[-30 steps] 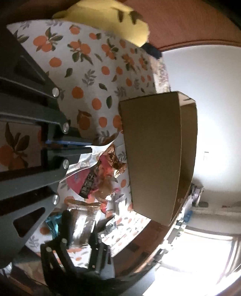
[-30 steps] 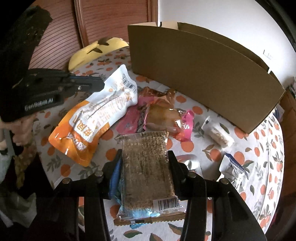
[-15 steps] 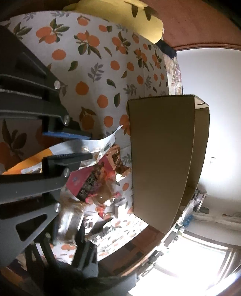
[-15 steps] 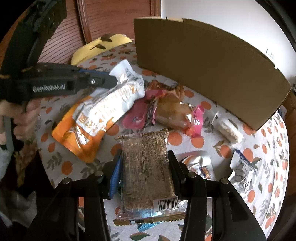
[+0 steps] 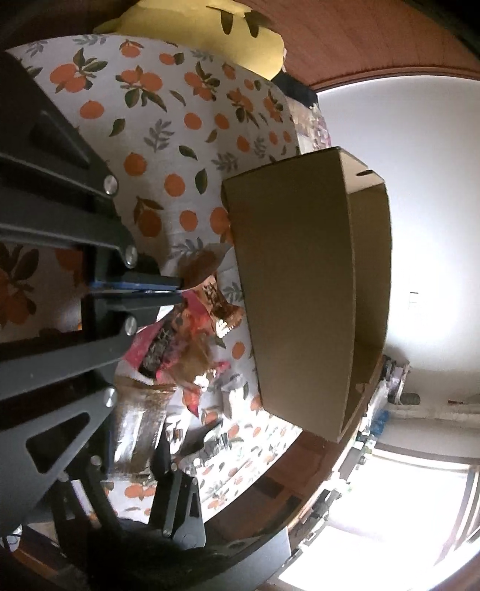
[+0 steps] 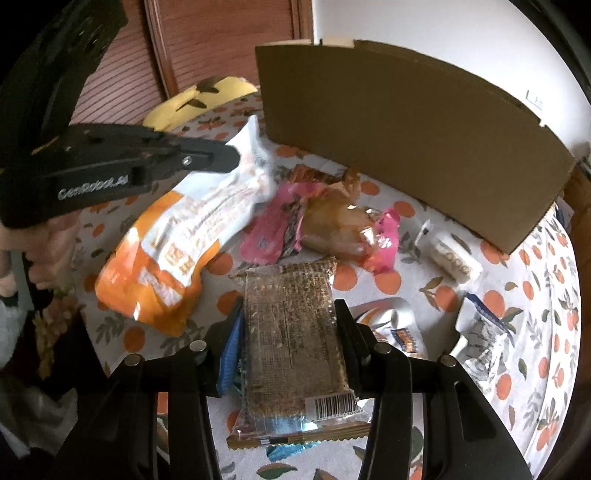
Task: Organize snacks
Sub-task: 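Lift both held packets and carry them over the cardboard box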
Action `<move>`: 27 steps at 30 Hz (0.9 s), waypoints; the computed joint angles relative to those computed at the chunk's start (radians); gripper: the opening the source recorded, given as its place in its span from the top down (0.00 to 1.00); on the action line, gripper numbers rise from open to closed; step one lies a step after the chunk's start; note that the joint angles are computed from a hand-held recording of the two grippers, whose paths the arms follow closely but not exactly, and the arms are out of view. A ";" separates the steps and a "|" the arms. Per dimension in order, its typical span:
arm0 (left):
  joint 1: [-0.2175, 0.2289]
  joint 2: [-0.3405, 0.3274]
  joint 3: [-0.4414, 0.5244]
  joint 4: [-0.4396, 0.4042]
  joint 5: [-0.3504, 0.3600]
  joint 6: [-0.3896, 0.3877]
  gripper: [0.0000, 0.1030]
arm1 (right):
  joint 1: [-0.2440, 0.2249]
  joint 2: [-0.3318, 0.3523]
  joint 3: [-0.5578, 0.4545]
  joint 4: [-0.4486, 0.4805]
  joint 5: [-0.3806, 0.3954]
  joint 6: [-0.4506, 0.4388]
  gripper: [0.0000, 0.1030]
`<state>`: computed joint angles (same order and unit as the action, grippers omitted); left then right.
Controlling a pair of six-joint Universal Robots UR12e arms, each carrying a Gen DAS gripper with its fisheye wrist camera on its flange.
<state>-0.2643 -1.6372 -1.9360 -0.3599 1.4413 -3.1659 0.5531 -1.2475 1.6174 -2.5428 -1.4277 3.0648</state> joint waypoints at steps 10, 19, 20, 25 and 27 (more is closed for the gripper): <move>-0.013 0.044 -0.019 0.061 0.000 0.008 1.00 | -0.005 -0.029 0.024 -0.071 -0.012 0.045 0.56; -0.019 0.071 0.017 0.081 0.020 0.039 1.00 | -0.003 -0.052 0.009 -0.111 -0.054 0.060 0.56; -0.019 0.072 0.023 0.080 0.022 0.047 1.00 | -0.003 -0.054 0.006 -0.108 -0.061 0.056 0.56; -0.014 0.067 0.059 0.079 0.029 0.057 1.00 | -0.010 -0.067 -0.004 -0.115 -0.079 0.044 0.56; -0.014 0.063 0.072 0.085 0.036 0.068 1.00 | -0.012 -0.070 -0.009 -0.121 -0.087 0.047 0.56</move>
<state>-0.2783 -1.5738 -1.8638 -0.2753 1.4773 -3.0980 0.5414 -1.3179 1.6087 -2.6634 -1.5147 3.1115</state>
